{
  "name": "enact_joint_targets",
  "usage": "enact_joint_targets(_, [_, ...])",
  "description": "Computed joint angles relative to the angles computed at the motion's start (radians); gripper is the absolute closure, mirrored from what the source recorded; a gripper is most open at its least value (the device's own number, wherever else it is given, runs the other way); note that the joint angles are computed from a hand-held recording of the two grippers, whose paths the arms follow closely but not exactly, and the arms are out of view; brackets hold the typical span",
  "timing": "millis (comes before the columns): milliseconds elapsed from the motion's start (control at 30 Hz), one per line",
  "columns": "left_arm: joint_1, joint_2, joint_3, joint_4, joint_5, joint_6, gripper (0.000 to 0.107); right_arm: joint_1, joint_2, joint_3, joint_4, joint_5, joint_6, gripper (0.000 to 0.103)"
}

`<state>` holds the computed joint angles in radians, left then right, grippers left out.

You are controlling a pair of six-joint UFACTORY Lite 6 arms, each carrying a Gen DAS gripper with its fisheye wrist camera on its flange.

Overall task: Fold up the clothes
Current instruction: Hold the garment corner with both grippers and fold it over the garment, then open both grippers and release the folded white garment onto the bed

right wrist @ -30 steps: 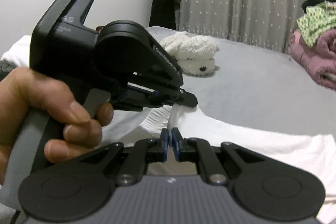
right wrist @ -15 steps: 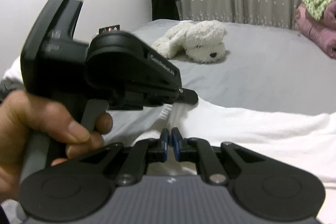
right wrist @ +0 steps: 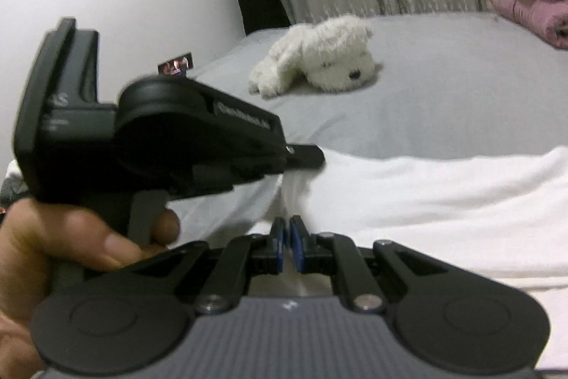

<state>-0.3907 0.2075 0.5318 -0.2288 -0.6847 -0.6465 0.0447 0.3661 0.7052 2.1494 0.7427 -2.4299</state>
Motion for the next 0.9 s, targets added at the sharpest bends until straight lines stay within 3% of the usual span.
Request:
enact_joint_targets(133, [0.013,-0.037,-0.018,-0.031,0.011,0.02,0.107,-0.044,0.012,0.01,-0.108,0.032,0.068,0.083])
enact_joint_targets(167, [0.017,-0.048,-0.023,-0.043,0.016,0.028,0.107,-0.061,0.014,0.012,-0.144,0.046,0.091,0.076])
enact_joint_targets(333, [0.041,-0.11,-0.057,-0.058,0.032,0.032,0.107,-0.192,-0.063,-0.045,-0.308,0.106,0.12,0.07])
enact_joint_targets(467, [0.002,-0.188,-0.065,-0.139,0.064,0.121,0.107,-0.399,-0.122,-0.051,-0.488,0.152,0.125,0.064])
enact_joint_targets(600, [-0.125,-0.183,-0.011,-0.221,0.092,0.225,0.107,-0.656,-0.03,0.128,-0.64,0.162,0.183,0.065])
enact_joint_targets(700, [-0.212,-0.086,0.079,-0.264,0.124,0.238,0.107,-0.79,0.124,0.37,-0.732,0.124,0.359,0.065])
enact_joint_targets(800, [-0.269,0.03,0.17,-0.277,0.161,0.228,0.107,-0.863,0.265,0.594,-0.861,0.09,0.556,0.065])
enact_joint_targets(900, [-0.289,0.096,0.219,-0.253,0.181,0.187,0.107,-0.894,0.335,0.687,-0.908,0.102,0.593,0.065])
